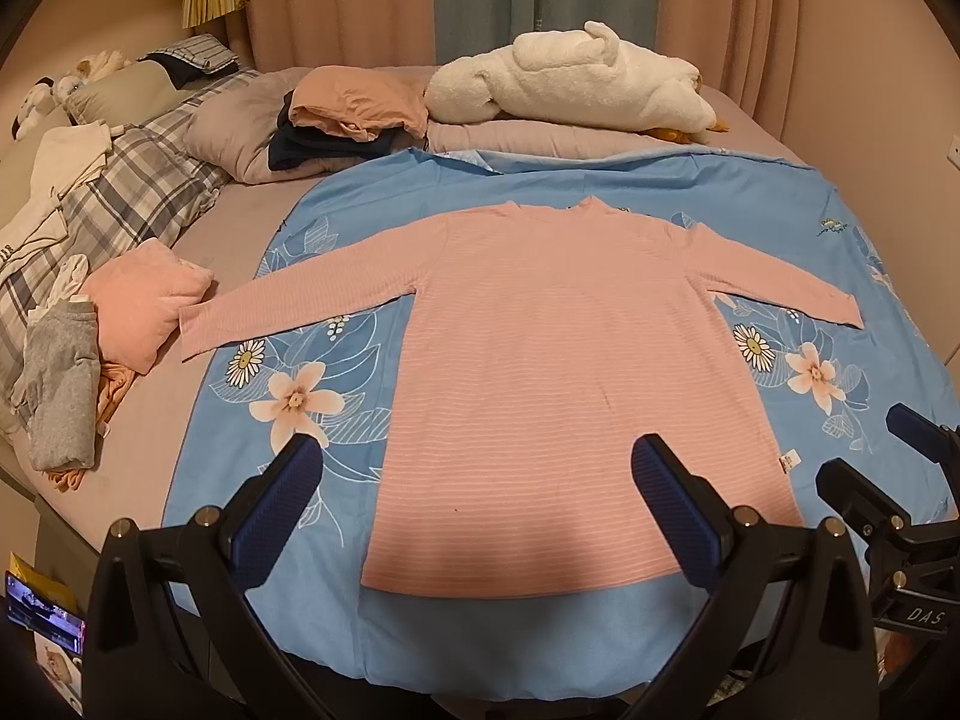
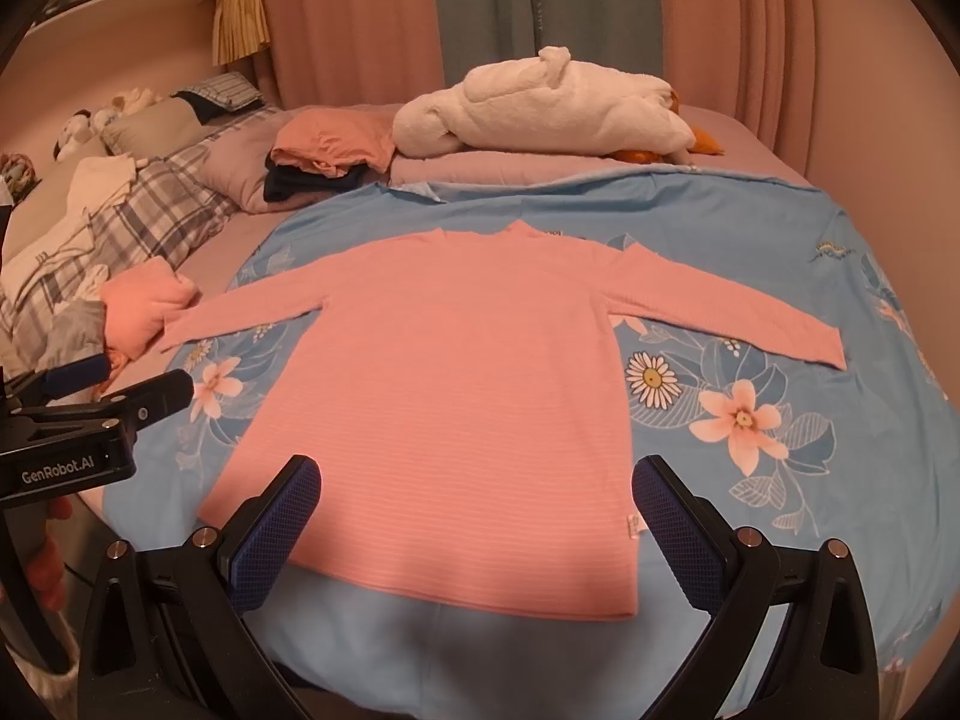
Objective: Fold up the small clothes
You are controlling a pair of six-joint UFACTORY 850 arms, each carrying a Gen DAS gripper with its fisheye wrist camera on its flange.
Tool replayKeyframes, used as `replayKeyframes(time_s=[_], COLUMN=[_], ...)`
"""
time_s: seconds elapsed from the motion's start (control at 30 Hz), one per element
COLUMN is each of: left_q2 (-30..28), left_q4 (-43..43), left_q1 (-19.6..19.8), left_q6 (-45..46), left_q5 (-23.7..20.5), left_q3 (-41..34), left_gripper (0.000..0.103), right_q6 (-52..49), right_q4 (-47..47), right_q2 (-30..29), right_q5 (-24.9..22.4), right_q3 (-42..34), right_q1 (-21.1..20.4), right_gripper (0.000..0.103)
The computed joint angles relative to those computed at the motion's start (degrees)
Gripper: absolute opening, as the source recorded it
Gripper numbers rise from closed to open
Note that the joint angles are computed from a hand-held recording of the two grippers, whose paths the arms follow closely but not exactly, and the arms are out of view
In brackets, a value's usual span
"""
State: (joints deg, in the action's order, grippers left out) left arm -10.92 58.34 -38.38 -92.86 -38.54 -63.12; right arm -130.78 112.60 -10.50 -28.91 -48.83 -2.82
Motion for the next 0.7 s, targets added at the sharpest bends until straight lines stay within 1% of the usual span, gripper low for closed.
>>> replayKeyframes(time_s=[0.7], left_q2=[-0.2], left_q4=[0.3], left_q1=[-0.4], left_q6=[-0.2], left_q5=[0.2], left_q3=[-0.2], left_gripper=[0.103], right_q6=[0.2], right_q4=[-0.2], right_q2=[0.0], right_q5=[-0.5], right_q3=[0.1], right_q1=[-0.2], right_gripper=[0.103])
